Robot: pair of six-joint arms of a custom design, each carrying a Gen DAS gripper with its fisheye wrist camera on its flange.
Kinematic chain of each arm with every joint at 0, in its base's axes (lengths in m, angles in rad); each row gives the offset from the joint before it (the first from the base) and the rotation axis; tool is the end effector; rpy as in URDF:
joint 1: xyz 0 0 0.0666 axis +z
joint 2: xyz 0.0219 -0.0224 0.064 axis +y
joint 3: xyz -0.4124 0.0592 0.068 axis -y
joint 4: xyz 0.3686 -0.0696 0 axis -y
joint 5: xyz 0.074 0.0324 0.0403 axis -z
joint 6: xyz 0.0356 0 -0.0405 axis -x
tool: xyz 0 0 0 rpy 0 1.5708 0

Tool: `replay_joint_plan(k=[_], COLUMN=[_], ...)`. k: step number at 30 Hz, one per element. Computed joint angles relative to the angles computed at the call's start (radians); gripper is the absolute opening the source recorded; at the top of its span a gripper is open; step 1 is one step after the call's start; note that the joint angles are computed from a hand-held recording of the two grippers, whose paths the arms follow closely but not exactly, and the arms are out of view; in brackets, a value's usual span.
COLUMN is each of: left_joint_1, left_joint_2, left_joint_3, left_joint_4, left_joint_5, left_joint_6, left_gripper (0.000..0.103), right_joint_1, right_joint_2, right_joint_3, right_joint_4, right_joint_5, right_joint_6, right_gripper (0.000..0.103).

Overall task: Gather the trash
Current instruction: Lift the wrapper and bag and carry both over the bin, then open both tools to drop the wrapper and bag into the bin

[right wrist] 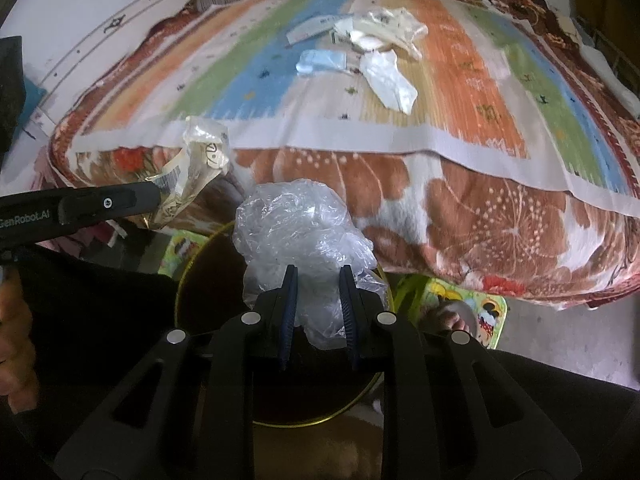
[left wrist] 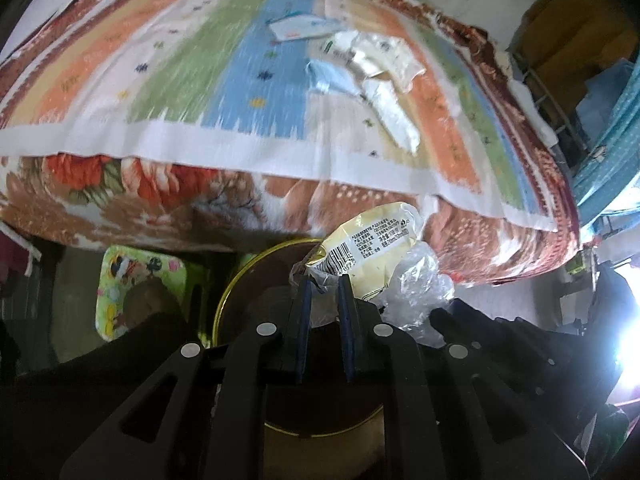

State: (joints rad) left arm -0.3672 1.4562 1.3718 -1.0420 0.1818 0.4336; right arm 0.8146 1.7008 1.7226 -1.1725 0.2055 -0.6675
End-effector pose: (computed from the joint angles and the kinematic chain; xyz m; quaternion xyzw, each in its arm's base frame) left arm 0.4234 -0.1702 0.4185 -0.0123 0.9715 -0.1671 0.1676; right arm 0.3867 0.3988 0.4393 -0.0502 0.9718 0.0660 0.2207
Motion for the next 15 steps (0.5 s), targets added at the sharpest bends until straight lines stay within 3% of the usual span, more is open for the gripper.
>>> replay_joint_plan(k=[10, 15], left_joint_1=[0.023, 0.028], left_joint_2=[0.056, 0.072], left_joint_3=[0.013, 0.017], left_joint_4=[-0.067, -0.079], left_joint_5=[0.058, 0.087], left_joint_6=[0.062, 0.082], left_gripper=[0.013, 0.013], right_joint_1=[-0.016, -0.019], right_joint_2=[0.028, 0.039], right_joint_3=[-0.010, -0.001], right_joint_4=[-0.019, -0.030], right_joint_5=[-0.103, -0.108], right_joint_6=[-0.047, -0.055], right_gripper=[0.021, 0.025])
